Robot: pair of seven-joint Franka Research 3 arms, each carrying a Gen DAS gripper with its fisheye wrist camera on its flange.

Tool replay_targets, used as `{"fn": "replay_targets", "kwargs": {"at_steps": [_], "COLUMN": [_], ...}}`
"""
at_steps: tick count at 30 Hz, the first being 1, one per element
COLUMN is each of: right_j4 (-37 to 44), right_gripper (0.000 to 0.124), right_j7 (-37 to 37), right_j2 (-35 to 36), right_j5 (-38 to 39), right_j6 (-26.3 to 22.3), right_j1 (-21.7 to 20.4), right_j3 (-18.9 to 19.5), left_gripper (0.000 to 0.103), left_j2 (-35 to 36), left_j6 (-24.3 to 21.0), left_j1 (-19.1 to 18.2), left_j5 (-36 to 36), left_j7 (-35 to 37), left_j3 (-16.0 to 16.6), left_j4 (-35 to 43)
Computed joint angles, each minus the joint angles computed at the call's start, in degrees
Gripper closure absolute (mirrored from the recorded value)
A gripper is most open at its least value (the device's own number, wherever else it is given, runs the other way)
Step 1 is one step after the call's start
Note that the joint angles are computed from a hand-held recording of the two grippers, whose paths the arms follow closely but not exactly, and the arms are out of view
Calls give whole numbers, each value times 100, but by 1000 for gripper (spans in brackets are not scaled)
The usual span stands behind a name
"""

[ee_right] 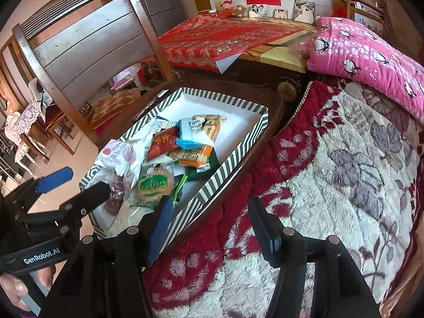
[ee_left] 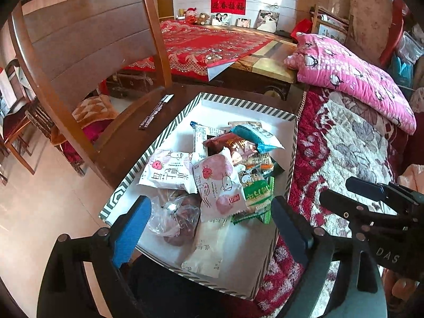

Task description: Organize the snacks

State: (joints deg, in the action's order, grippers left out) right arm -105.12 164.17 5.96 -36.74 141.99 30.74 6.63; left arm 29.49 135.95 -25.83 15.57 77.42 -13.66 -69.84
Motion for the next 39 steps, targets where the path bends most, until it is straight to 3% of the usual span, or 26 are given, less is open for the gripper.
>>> {"fn": "replay_targets", "kwargs": {"at_steps": [14,39], "right_j4": [-44,315], "right_gripper": [56,54], "right_j7": [-66,-550], "right_j2": [-64,204], "right_j5": [-22,294], "right_j6": [-125,-396], "right_j1": [68,210], "right_j3": [92,6], "left_gripper": [10,10], "left_j2": [-154,19], "left_j6": [-63,-266], "left_j1": [8,93], "left_j5": [39,-151], "left_j7": [-57,-121], "left_j3": [-9,0], "left_j4": [-214,85]}}
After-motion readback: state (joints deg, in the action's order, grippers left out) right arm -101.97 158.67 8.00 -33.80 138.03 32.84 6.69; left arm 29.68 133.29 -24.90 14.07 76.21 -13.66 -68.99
